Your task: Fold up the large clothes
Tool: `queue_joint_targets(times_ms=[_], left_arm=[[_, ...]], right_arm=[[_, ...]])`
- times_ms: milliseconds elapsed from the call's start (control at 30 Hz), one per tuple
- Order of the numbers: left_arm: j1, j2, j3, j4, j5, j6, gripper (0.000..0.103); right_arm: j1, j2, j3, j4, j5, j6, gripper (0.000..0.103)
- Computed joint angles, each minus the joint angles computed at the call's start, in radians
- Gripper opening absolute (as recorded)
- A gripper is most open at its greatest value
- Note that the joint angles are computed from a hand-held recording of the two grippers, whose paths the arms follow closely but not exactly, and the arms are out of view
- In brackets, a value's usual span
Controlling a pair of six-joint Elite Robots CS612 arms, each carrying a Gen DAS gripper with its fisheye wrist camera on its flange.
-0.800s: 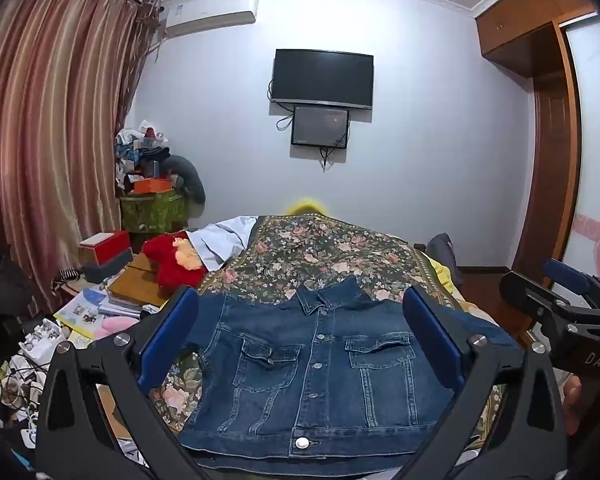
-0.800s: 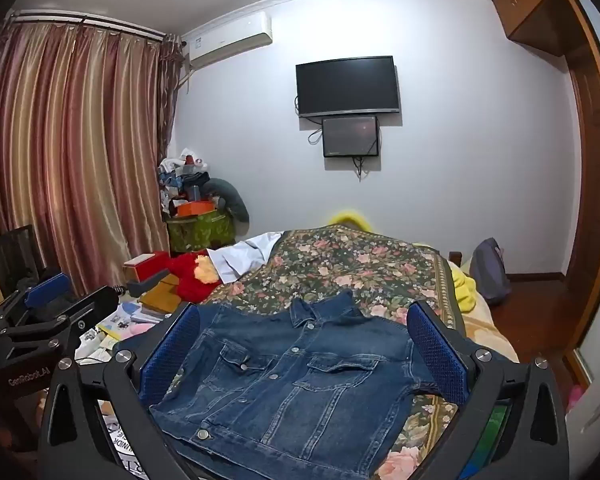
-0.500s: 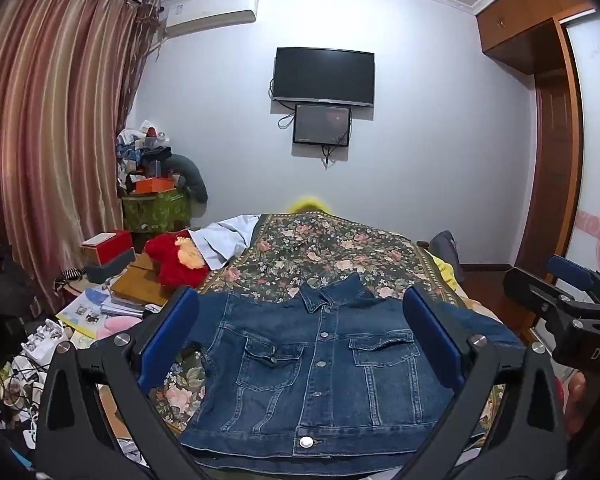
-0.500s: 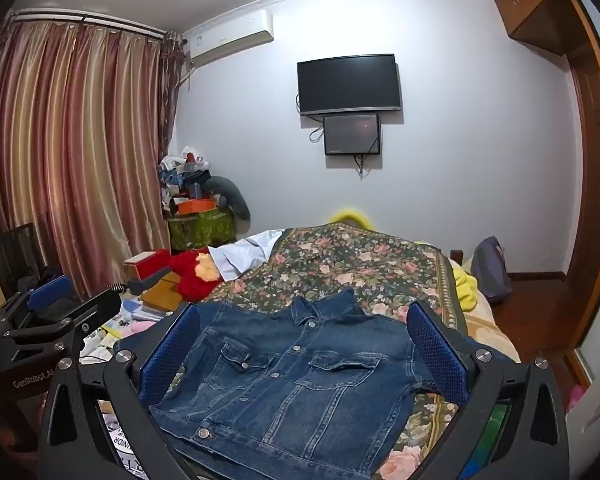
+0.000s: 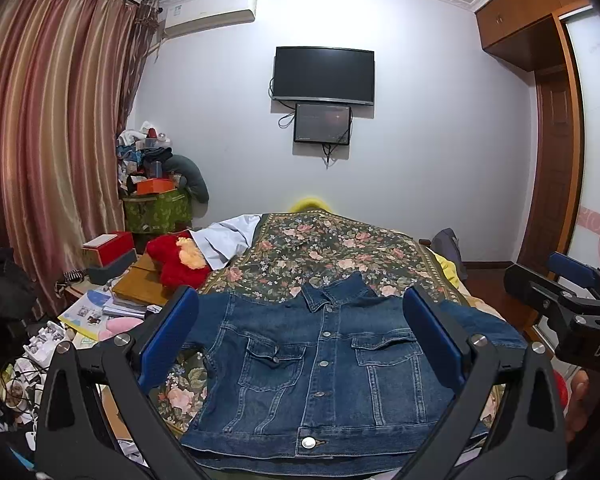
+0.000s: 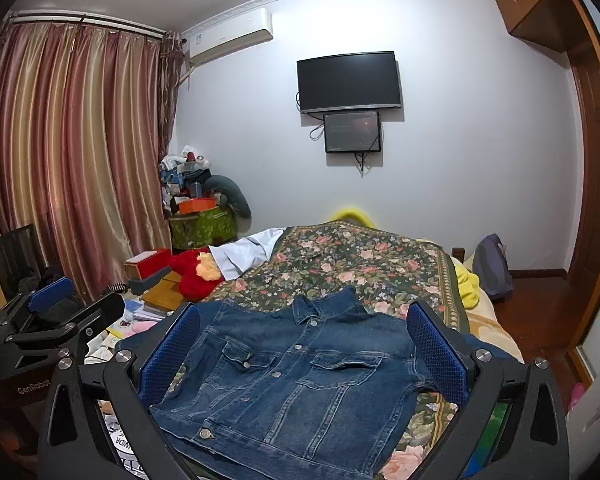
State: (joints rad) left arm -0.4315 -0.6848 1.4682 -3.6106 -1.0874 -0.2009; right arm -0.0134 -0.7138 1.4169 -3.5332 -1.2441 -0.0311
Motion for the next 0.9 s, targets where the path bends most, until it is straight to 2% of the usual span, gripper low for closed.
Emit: queue_joint_targets(times_ms=[900], left_arm=[[0.006,0.001,-0.004,0.006,-0.019,-0.007,0.103]], right_arm=[[0.004,0.001,-0.004,0.005,-0.003,0.002,0.103]])
